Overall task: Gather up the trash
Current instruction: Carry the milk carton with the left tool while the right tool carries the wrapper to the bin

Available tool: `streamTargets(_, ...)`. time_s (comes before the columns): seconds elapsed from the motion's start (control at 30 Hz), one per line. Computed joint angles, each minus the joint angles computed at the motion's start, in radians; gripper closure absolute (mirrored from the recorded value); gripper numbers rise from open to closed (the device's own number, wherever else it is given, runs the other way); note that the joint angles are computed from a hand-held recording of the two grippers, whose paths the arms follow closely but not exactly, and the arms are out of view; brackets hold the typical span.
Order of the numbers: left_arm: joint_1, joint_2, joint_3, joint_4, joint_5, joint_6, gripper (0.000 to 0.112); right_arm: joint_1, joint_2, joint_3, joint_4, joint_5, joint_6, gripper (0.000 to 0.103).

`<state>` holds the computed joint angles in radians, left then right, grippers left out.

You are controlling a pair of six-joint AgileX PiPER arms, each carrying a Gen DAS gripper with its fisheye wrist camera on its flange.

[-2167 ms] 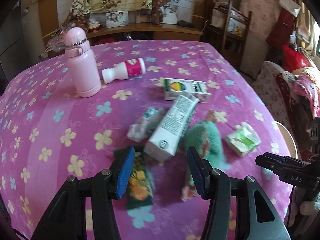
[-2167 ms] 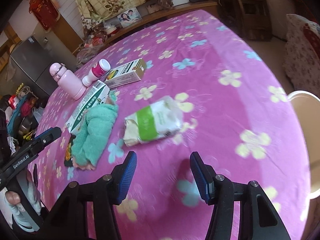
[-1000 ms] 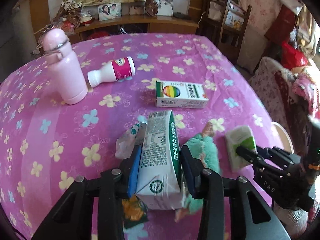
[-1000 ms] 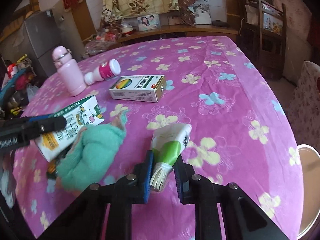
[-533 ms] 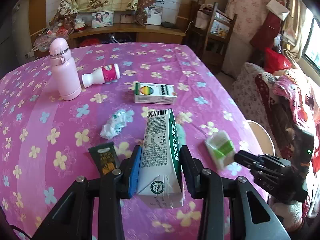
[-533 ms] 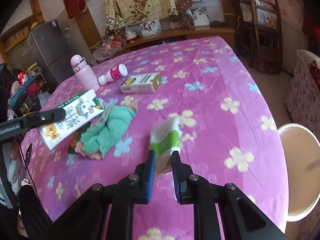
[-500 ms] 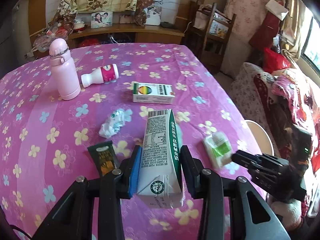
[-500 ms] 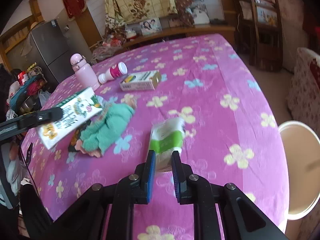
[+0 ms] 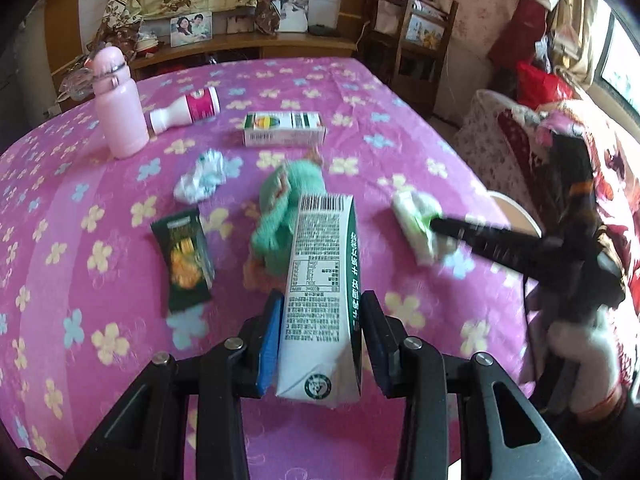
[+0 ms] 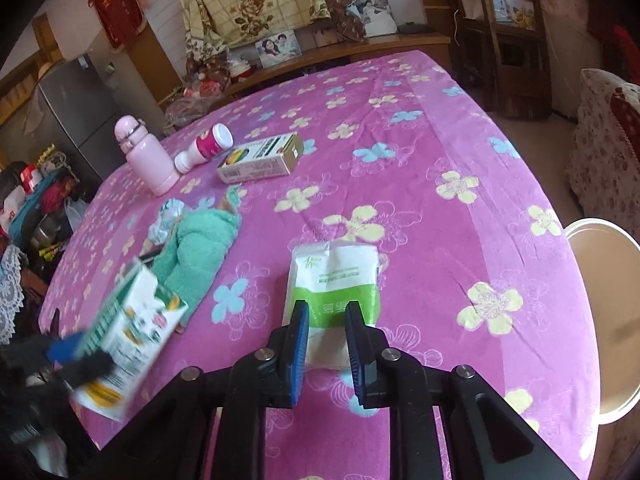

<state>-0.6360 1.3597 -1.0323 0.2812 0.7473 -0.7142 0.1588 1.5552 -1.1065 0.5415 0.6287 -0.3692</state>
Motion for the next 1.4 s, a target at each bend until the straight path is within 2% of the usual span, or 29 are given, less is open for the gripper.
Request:
streamTargets(0.07,-0.020,0.013,0.016,0.020,-0.007,-0.025,0.072,0.005,-0.003,-0.003,-0.026,-0.006,0.022,0.068)
streamTargets(0.1,-0.024,0.019,0.020,0.018,-0.010,-0.027,0.072,0.003,-0.005,-0.001,-0.027,-0.010,0.024,0.036)
streamTargets(0.13,-0.027,0.023,0.025,0.013,-0.014,-0.029,0.072,-0.002,-0.009,0.002,-0.007,-0.011,0.009,0.010)
streamTargets(0.17,-0.035,0.025,0.033,0.025,-0.025,-0.047,0.072,-0.009,-0.011,0.002,0.018,-0.002,-0.014,0.010)
streamTargets(0.3,-0.038,0.037,0.025,0.026,-0.029,-0.059,0.071,0.023,-0.007,-0.022,-0.077,-0.013,0.065,0.010)
streamTargets(0.43,-0.012,0.059,0.010,0.002,-0.033,-0.057,0.063,0.079,0.062,-0.088,-0.219,0.012,0.185,0.010)
streamTargets(0.5,-0.012,0.077,-0.004,0.023,-0.029,-0.076,0.057,0.094,0.090,-0.101,-0.223,0.010,0.187,0.011)
streamTargets(0.57,-0.012,0.100,-0.021,0.036,-0.024,-0.074,0.055,0.112,0.100,-0.097,-0.256,-0.006,0.209,0.014)
streamTargets(0.6,-0.015,0.106,-0.026,0.040,-0.022,-0.071,0.055,0.121,0.100,-0.092,-0.284,-0.015,0.227,0.030)
streamTargets(0.63,-0.021,0.111,-0.029,0.048,-0.017,-0.073,0.055,0.135,0.090,-0.078,-0.340,-0.038,0.263,0.061)
streamTargets(0.67,-0.022,0.108,-0.026,0.043,-0.025,-0.066,0.065,0.137,0.080,-0.066,-0.356,-0.049,0.259,0.063)
streamTargets(0.73,-0.032,0.109,-0.039,0.042,-0.012,-0.060,0.068,0.113,0.069,-0.058,-0.302,-0.033,0.197,0.068)
streamTargets(0.87,-0.074,0.092,-0.063,0.066,0.000,-0.079,0.068,0.039,-0.005,-0.006,-0.159,-0.024,0.042,0.070)
streamTargets(1.0,-0.117,0.111,-0.128,0.069,0.025,-0.075,0.068,-0.052,-0.081,0.031,-0.052,0.023,-0.066,0.070)
streamTargets(1.23,-0.179,0.221,-0.301,0.048,0.068,-0.055,0.068,-0.231,-0.194,0.076,0.048,0.103,-0.210,0.070)
streamTargets(1.4,-0.228,0.322,-0.438,0.046,0.099,-0.040,0.068,-0.389,-0.229,0.085,0.106,0.172,-0.309,0.070)
